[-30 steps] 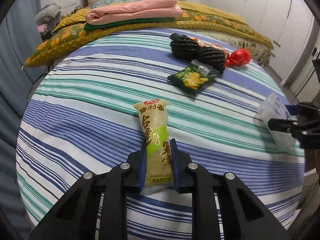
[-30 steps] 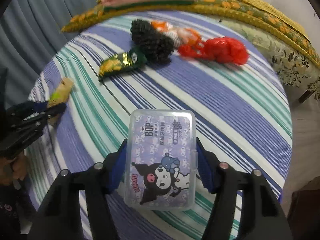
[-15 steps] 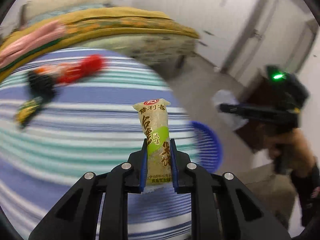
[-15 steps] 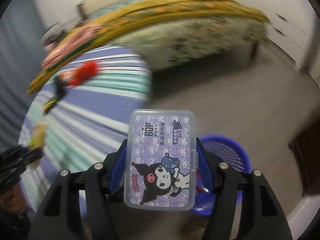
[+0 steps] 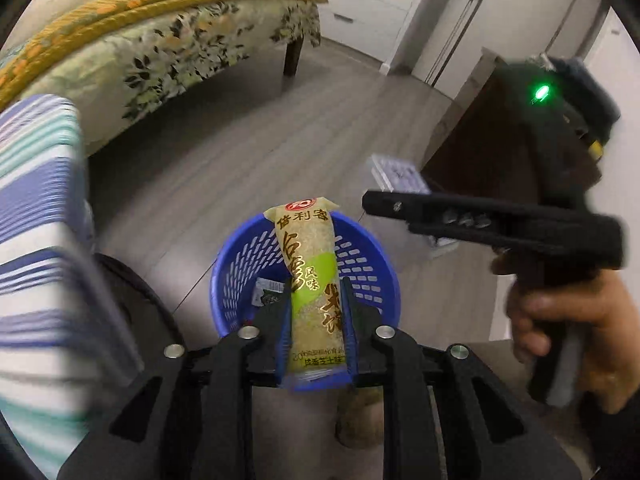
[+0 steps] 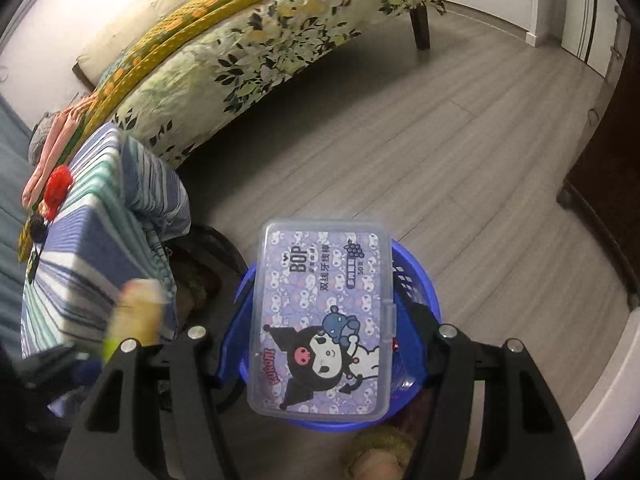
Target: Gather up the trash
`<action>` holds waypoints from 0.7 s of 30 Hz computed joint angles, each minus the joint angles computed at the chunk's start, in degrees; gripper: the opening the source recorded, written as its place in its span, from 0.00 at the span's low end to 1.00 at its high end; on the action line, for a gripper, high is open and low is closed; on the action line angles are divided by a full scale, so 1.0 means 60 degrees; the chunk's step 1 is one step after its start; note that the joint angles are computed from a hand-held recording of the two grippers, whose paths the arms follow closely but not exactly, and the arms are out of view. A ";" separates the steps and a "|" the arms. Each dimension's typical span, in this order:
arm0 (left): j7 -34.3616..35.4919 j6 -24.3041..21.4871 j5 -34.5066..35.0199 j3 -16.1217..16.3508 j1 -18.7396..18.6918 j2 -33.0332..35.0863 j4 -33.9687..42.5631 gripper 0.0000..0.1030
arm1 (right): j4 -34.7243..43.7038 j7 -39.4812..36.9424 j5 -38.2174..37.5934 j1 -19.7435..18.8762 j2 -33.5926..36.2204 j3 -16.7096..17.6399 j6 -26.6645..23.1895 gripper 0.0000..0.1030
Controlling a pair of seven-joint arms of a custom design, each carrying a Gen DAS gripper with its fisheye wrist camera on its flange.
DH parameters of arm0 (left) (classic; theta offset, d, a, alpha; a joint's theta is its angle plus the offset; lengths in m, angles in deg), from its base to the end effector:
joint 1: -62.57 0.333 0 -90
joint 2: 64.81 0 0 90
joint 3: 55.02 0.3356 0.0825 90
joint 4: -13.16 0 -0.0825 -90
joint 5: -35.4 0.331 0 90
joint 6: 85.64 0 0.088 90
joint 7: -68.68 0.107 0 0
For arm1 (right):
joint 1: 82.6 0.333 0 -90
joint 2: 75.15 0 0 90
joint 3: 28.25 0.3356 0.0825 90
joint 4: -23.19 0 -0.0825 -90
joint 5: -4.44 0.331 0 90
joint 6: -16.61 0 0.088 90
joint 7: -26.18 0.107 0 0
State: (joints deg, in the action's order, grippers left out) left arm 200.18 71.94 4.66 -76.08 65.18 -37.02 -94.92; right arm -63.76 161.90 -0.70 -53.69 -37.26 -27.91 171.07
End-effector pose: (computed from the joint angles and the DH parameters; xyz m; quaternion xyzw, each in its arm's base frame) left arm 0.6176 -0.1538 0.3544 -0.4841 0.8265 -0.2861 0.0267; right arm 0.6267 0.3532 0.3762 -0.6046 0.7539 -0.0606 0.2496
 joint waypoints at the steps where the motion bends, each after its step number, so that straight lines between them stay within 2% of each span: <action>1: -0.0054 0.0156 0.0138 0.0072 -0.0162 0.0240 0.0132 0.39 | -0.0024 0.0058 0.0041 -0.0023 0.0034 -0.0012 0.0113 0.66; 2: -0.0183 0.0312 0.0325 0.0171 -0.0326 0.0462 0.0258 0.55 | -0.0057 0.0195 0.0021 0.0022 0.0036 -0.0110 0.0199 0.77; 4: -0.0586 0.0508 0.0706 0.0378 -0.0529 0.0664 0.0391 0.57 | -0.0278 0.0371 -0.0076 0.0075 -0.0105 -0.0259 0.0326 0.78; 6: -0.0818 0.0395 0.0786 0.0226 -0.0373 0.0646 0.0406 0.59 | -0.0387 0.0727 -0.0325 0.0266 -0.0241 -0.0560 0.0387 0.78; 9: -0.0091 0.0595 0.0013 -0.0633 0.0499 0.0055 -0.0191 0.70 | -0.0521 0.1283 -0.0899 0.0570 -0.0403 -0.0980 0.0395 0.79; 13: 0.2224 0.0580 -0.2351 -0.1849 0.2037 -0.1325 -0.1337 0.80 | -0.0339 0.2057 -0.1892 0.1047 -0.0432 -0.1414 0.0193 0.82; 14: 0.2598 0.0488 -0.2793 -0.1903 0.2213 -0.1602 -0.1505 0.83 | -0.0213 0.2136 -0.2069 0.1094 -0.0386 -0.1400 0.0149 0.82; 17: 0.3661 0.0116 -0.3950 -0.1716 0.2765 -0.2579 -0.2175 0.86 | 0.0353 0.2059 -0.2730 0.1354 -0.0191 -0.1355 0.0031 0.83; 21: 0.4231 0.0341 -0.4307 -0.0743 0.3033 -0.3365 -0.2895 0.88 | 0.1656 0.1147 -0.3401 0.1698 0.0391 -0.1079 -0.0444 0.85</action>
State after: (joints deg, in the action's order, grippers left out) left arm 225.57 73.99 -21.18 -80.53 83.38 -57.21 -112.30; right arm -53.82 168.79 -21.11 -43.50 -34.91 -34.38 168.41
